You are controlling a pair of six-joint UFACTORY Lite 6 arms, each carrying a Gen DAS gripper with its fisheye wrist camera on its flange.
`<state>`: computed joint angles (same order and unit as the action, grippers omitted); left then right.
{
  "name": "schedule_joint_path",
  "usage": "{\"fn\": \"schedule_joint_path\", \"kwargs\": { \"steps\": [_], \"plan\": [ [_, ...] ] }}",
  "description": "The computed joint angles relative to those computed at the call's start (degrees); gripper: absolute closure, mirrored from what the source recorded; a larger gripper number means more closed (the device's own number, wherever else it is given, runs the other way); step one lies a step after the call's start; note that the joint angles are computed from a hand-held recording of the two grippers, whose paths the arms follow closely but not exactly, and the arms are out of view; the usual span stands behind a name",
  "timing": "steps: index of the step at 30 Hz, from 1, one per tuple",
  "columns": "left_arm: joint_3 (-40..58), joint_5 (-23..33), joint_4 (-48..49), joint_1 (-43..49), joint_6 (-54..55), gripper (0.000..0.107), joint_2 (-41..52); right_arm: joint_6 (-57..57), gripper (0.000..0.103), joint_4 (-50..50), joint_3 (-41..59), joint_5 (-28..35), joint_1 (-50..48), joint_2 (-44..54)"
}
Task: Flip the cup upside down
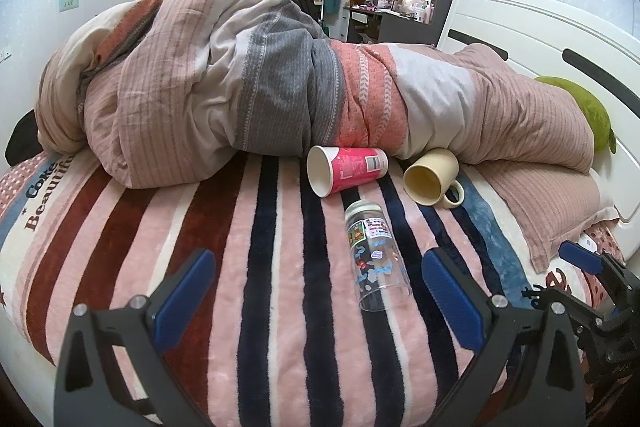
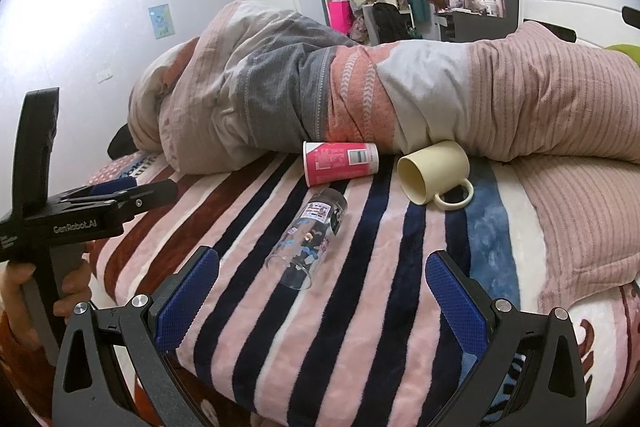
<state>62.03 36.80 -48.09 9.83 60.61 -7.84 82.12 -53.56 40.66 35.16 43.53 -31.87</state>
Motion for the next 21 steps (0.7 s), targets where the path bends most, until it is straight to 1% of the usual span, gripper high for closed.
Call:
{"fn": "schedule_joint_path", "kwargs": {
  "steps": [3,8,9,11,14,15,17,20,21],
  "plan": [
    [0.0,0.0,-0.1,0.2,0.3,0.004,0.2,0.1,0.0,0.2,-0.1,0.3,0.4,-0.2],
    [0.1,0.0,-0.2,0.4,0.6,0.004,0.5,1.9,0.0,-0.8,-0.6,2.4,3.3,-0.8],
    [0.1,0.0,-0.2,0.4,0.7,0.004,0.5,-0.2,0.0,0.4,0.2,0.9,1.4,-0.1],
    [0.1,-0.1,-0.1,0.3,0.6,0.004,0.5,-1.4,0.0,1.1,0.6,0.6,0.9,0.2],
    [0.2,0.0,-0.2,0.4,0.6,0.004,0.6,0.6,0.0,-0.8,0.5,2.2,3.3,-0.3],
    [0.2,0.2,-0.3,0.4,0.7,0.004,0.6,-0.3,0.0,-0.5,0.9,2.0,3.2,-0.1],
    [0.3,0.2,-0.2,0.4,0.7,0.004,0.7,0.8,0.0,-2.0,1.7,5.0,5.6,0.6],
    [0.3,-0.4,0.3,-0.1,0.2,0.004,0.6,0.9,0.0,-2.5,1.9,7.0,6.5,1.2],
    [0.3,-0.3,0.2,0.0,0.2,0.004,0.6,-0.2,0.0,-1.8,2.2,6.1,5.3,1.5]
  ]
}}
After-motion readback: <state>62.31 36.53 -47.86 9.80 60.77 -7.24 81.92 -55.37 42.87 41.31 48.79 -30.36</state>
